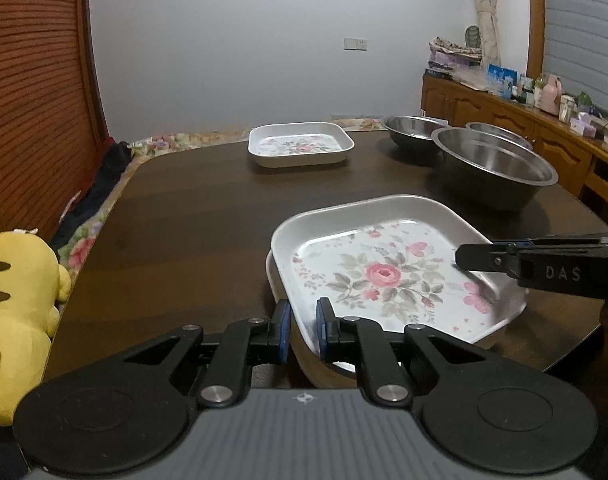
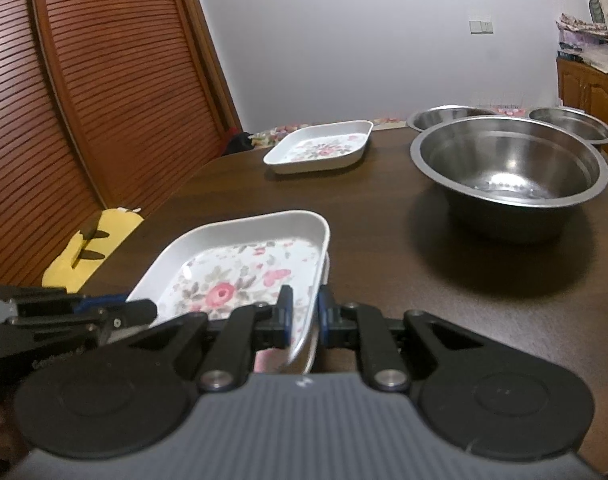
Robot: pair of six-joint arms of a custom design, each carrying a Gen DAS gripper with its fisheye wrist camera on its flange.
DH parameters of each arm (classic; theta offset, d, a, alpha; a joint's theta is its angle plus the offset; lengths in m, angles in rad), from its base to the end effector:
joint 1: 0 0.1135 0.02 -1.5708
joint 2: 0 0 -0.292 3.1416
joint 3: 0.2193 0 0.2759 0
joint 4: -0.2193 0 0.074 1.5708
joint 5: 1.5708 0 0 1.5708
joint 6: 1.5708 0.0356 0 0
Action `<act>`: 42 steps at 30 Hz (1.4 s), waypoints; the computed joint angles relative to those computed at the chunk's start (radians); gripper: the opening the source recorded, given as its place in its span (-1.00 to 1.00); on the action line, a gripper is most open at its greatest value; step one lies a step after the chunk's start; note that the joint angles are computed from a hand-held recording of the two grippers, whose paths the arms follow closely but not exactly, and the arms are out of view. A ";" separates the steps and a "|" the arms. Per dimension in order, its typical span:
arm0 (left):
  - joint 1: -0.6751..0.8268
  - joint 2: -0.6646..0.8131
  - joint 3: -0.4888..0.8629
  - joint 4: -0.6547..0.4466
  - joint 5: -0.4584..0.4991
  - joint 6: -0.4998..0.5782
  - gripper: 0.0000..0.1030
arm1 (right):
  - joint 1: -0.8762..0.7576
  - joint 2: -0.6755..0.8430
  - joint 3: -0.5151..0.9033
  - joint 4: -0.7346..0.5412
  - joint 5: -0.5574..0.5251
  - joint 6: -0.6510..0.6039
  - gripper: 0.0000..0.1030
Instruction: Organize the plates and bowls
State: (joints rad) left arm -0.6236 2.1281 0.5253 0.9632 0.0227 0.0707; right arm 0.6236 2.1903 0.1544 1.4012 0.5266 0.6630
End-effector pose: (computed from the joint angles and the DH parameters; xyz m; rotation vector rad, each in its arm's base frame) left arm 0.2542 -0.1839 0.0248 0.7707 2.0928 -0.3302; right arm 0.1783 0.1062 0.0215 0.3267 2.0890 0.1834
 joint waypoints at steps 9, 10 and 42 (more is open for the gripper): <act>0.006 0.022 -0.002 0.032 -0.007 0.015 -0.70 | 0.036 0.039 -0.003 0.039 0.059 0.000 -0.72; 0.006 0.022 -0.001 0.028 -0.008 0.012 -0.70 | 0.033 0.036 0.004 0.032 0.055 0.001 -0.72; 0.054 -0.008 0.009 0.002 0.026 -0.017 -0.69 | 0.117 -0.037 -0.030 -0.018 0.140 0.024 -0.71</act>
State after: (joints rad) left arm -0.5692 2.1206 0.5347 0.9651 0.0484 0.0533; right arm 0.7410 2.1529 0.1241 1.3836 0.6666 0.6873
